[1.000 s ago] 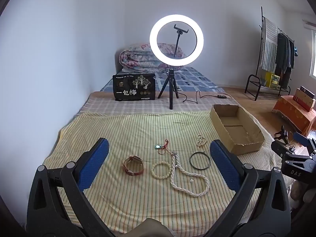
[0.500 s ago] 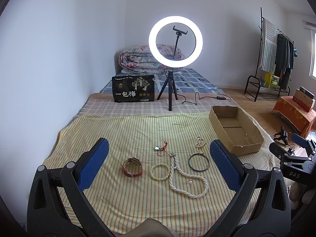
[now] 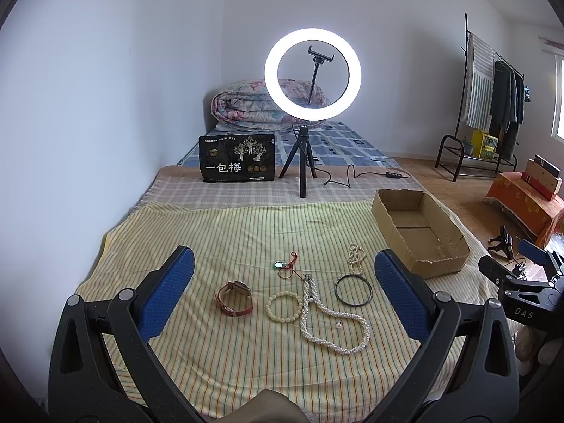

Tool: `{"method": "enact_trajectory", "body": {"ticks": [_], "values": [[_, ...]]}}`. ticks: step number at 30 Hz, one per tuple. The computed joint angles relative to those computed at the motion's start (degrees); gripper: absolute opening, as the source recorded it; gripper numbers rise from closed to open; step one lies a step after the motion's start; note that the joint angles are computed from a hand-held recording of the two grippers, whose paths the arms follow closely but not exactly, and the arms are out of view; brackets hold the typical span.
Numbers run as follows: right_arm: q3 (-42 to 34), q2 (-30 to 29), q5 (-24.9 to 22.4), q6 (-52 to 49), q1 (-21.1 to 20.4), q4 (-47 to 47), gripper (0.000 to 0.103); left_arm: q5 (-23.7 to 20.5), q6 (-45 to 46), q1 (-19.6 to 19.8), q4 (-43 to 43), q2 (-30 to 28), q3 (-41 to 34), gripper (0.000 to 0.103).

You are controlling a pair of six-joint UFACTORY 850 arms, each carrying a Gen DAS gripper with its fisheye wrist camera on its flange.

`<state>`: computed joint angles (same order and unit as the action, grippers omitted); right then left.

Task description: Organize jewelry

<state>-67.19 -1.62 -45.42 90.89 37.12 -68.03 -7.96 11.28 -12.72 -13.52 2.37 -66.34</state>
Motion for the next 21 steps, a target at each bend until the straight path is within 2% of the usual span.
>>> {"method": "enact_trajectory", "body": {"ticks": [21], "values": [[-0.37,-0.12,0.91,-1.26,-0.58,1.71,0.102,0.01,-0.50,-0.16,0.41,0.13,0.15,0.103]]}}
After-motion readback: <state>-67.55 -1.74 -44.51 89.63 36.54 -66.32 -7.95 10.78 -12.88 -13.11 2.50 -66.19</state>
